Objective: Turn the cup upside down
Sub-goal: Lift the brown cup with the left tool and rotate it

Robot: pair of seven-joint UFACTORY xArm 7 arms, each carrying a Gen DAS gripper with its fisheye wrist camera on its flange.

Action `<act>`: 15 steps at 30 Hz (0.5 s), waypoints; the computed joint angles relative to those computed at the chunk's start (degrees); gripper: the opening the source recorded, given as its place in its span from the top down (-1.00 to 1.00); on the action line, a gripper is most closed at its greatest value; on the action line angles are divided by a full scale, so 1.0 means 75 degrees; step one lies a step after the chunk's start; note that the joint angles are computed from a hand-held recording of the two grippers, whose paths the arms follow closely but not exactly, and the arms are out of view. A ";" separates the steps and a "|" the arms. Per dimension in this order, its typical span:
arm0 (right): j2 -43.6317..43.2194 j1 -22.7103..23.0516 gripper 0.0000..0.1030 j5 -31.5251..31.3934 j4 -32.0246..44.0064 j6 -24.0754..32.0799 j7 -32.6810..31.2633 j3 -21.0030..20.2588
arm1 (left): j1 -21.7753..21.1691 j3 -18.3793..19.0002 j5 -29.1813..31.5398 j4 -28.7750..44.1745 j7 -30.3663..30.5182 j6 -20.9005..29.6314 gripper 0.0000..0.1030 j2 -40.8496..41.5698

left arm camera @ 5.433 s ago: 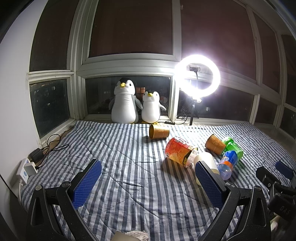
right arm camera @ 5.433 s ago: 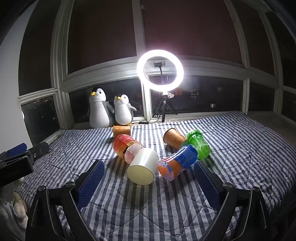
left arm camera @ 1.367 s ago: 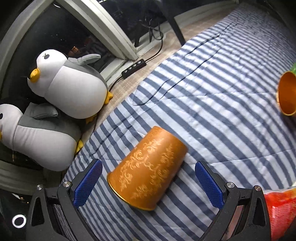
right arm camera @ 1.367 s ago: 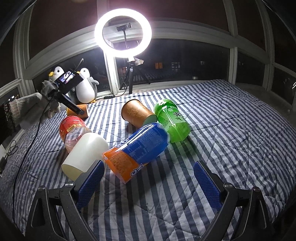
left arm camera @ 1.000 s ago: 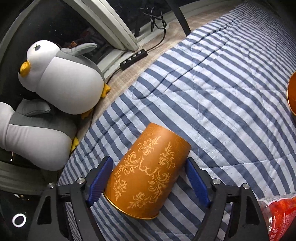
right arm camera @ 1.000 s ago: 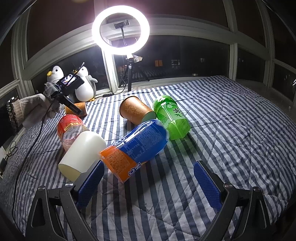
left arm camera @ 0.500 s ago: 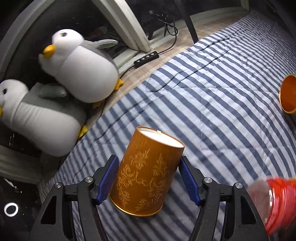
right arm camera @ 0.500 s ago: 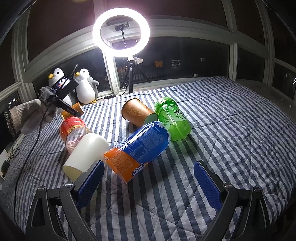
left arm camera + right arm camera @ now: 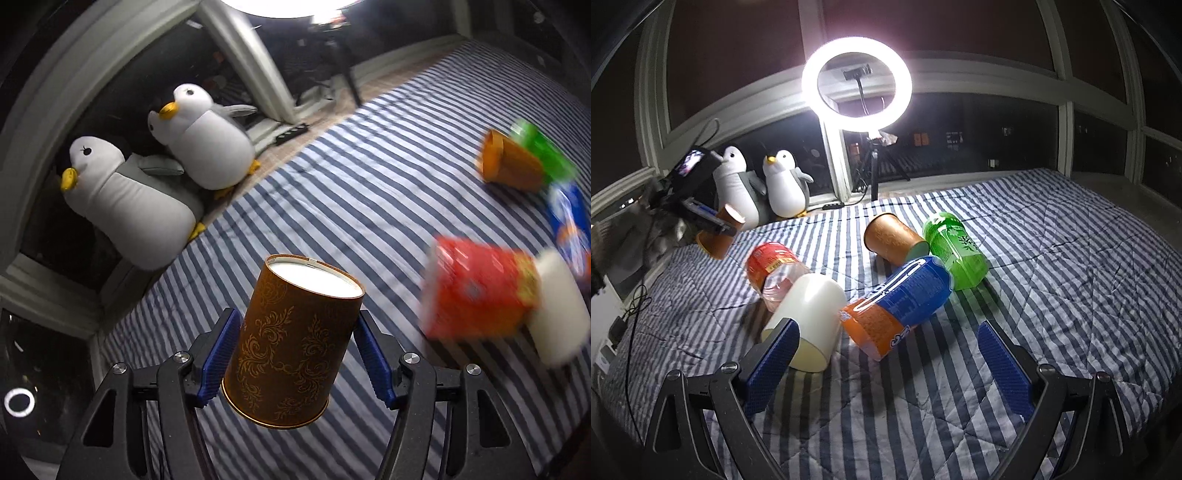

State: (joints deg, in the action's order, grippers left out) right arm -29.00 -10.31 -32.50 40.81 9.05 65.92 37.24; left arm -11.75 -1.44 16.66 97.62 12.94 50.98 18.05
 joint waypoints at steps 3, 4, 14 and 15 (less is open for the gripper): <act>-0.0142 0.0240 -0.86 0.0141 -0.0154 -0.0100 -0.0044 -0.0162 | -0.0117 -0.0173 0.0118 -0.1525 0.0033 -0.0189 -0.31 -0.1201; -0.0184 0.0299 -0.86 0.0194 -0.0204 -0.0112 -0.0069 -0.0185 | -0.0151 -0.0265 0.0120 -0.1929 0.0074 -0.0179 -0.31 -0.1530; -0.0534 0.1309 -0.86 0.1206 -0.0992 -0.0367 -0.0514 -0.0782 | -0.0740 -0.1092 -0.1239 -0.4088 0.0742 0.0751 -0.31 -0.3069; -0.0554 0.1405 -0.86 0.1322 -0.1065 -0.0395 -0.0562 -0.0844 | -0.0790 -0.1137 -0.1257 -0.4127 0.0637 0.0736 -0.31 -0.3022</act>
